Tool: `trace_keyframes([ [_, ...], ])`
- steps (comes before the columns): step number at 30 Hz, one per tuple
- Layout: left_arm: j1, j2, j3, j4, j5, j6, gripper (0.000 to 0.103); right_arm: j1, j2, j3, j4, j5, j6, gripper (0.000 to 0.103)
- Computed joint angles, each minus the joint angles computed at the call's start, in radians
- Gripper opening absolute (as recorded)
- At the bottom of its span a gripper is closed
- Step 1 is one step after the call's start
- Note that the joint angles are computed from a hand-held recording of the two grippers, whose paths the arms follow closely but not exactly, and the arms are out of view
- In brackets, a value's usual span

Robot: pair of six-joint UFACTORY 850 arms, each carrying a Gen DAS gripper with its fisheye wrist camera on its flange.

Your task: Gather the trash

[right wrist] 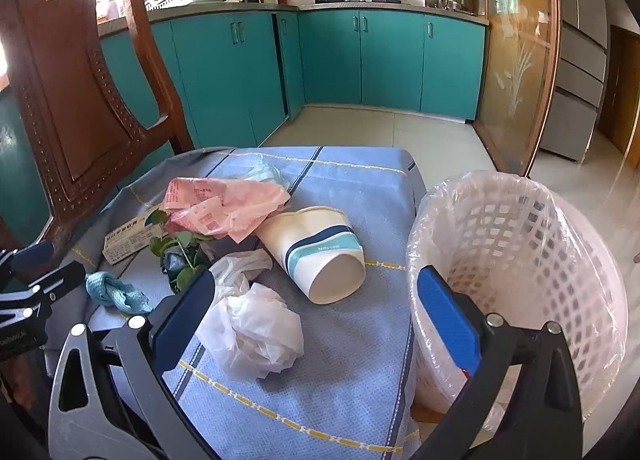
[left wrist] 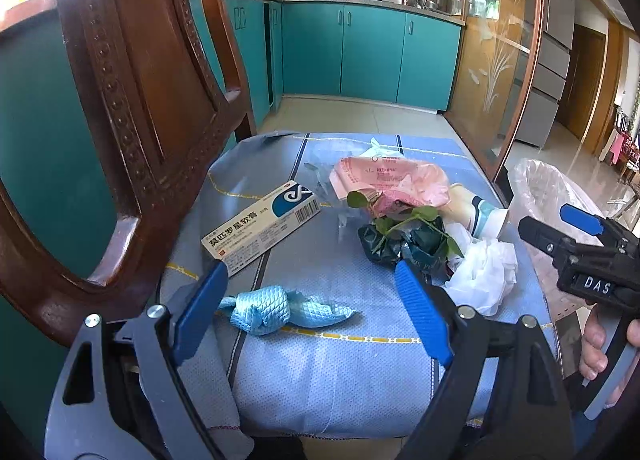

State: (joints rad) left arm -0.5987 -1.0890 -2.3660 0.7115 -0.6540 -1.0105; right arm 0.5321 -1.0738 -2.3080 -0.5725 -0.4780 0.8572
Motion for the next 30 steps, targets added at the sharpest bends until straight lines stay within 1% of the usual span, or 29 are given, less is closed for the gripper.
trace_keyframes([
  [12, -0.005, -0.040, -0.070, -0.043, -0.036, 0.063, 0.086, -0.006, 0.009, 0.014, 0.028, -0.008, -0.018, 0.100],
  [16, -0.005, -0.040, -0.068, -0.045, -0.034, 0.063, 0.085, -0.005, 0.008, 0.014, 0.027, -0.013, -0.021, 0.100],
  [20, -0.005, -0.035, -0.062, -0.046, -0.028, 0.065, 0.082, -0.005, 0.001, 0.002, 0.036, -0.027, -0.032, 0.100],
  [30, -0.001, -0.030, -0.044, -0.069, -0.023, 0.076, 0.082, -0.005, -0.020, -0.029, 0.060, -0.065, -0.068, 0.100],
])
